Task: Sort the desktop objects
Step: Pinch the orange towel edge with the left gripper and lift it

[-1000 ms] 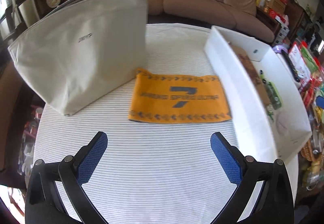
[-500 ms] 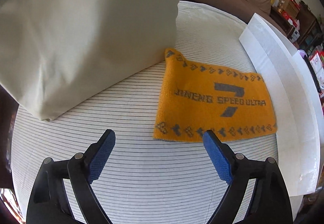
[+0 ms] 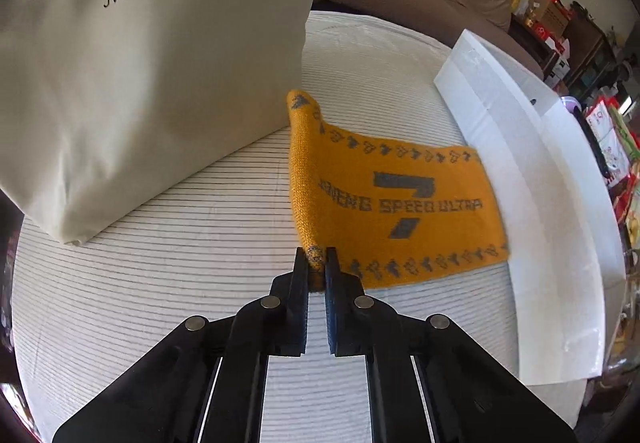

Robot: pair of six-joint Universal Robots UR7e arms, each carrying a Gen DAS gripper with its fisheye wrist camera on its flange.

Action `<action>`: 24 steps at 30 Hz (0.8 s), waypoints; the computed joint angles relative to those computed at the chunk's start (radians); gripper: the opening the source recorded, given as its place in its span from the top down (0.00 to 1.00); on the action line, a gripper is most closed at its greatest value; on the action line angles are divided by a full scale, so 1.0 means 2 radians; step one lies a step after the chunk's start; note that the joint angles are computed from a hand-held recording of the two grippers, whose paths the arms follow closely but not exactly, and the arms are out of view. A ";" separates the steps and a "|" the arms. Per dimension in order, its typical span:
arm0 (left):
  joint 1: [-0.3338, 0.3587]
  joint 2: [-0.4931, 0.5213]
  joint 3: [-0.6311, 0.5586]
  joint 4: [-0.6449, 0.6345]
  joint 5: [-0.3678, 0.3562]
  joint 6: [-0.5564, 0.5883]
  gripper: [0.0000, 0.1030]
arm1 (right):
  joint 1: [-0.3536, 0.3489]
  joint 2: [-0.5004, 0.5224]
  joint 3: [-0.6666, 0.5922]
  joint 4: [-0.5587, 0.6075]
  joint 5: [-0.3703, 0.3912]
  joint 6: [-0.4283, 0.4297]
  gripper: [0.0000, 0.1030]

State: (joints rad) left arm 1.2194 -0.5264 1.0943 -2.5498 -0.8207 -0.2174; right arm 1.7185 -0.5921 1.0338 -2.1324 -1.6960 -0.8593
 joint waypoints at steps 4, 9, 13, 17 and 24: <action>-0.018 -0.063 0.094 -0.027 -0.011 -0.020 0.95 | 0.000 -0.020 0.028 0.011 0.013 0.001 0.00; -0.036 -0.162 0.237 -0.023 0.003 -0.062 0.95 | 0.004 -0.048 0.081 0.032 0.023 -0.002 0.00; -0.034 -0.241 0.334 -0.006 0.005 -0.114 0.94 | 0.008 -0.054 0.120 0.050 0.019 -0.004 0.00; -0.024 -0.278 0.385 -0.001 0.007 -0.149 0.94 | 0.009 -0.034 0.149 0.023 -0.001 0.013 0.11; -0.008 -0.270 0.398 -0.030 -0.005 -0.152 0.94 | 0.004 0.040 0.137 -0.040 -0.073 0.046 0.52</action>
